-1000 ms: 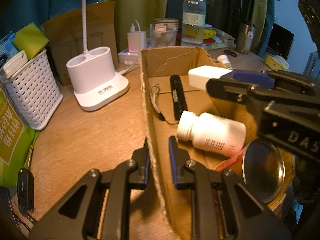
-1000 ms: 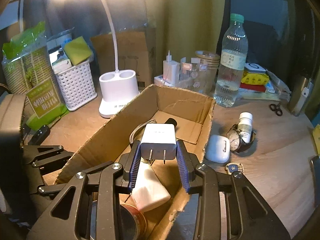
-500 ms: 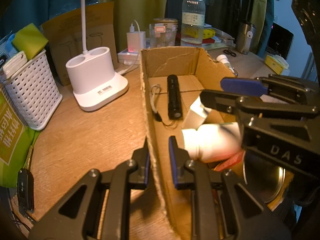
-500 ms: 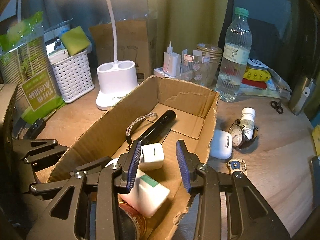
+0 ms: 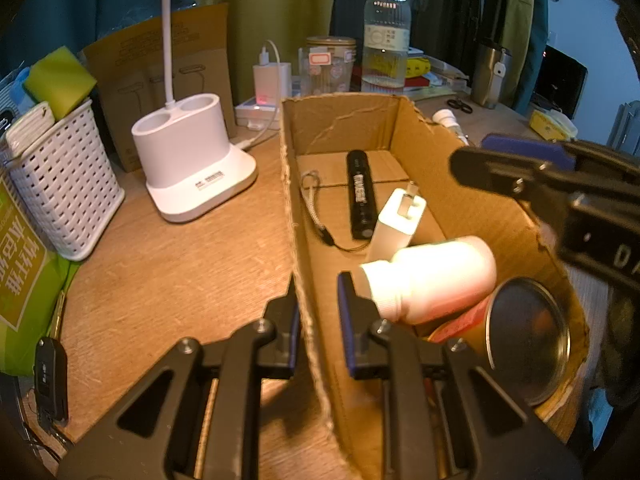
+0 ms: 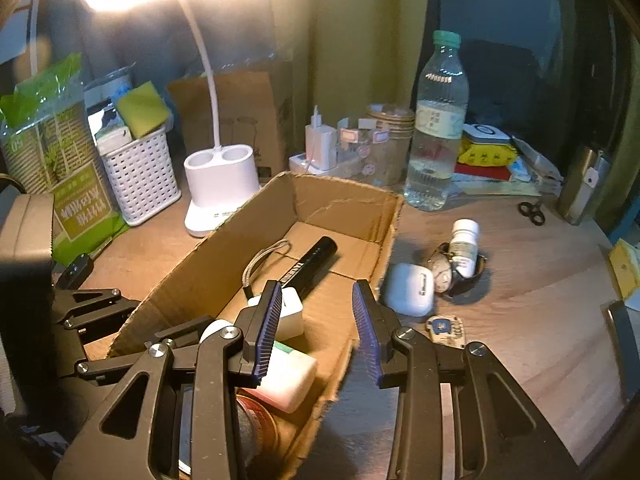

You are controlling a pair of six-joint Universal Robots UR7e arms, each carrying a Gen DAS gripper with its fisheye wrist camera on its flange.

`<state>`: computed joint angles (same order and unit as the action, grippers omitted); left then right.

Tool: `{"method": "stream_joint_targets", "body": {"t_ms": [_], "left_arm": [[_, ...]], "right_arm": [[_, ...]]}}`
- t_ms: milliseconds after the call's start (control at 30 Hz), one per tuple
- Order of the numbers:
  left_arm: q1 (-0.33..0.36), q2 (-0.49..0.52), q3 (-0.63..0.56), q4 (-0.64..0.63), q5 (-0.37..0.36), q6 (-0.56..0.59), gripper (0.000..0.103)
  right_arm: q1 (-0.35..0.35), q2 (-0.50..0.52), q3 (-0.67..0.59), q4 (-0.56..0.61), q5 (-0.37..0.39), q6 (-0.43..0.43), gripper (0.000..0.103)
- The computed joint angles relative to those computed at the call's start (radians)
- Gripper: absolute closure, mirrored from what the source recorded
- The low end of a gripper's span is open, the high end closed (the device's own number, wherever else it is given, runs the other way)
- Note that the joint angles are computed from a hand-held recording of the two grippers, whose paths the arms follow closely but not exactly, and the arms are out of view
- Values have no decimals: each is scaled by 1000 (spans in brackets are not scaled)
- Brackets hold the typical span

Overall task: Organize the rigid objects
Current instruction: 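Move the open right gripper to the keychain with the blue tag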

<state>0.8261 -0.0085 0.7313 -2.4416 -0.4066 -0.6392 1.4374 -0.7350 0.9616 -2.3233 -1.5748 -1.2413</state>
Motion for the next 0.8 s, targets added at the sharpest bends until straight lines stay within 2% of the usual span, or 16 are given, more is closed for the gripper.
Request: {"method": "stream_joint_targets", "body": {"t_ms": [800], "left_arm": [[0,1,-2,1,0,0,85]], "right_arm": [[-30,27,-117,1,20,75,64]]}}
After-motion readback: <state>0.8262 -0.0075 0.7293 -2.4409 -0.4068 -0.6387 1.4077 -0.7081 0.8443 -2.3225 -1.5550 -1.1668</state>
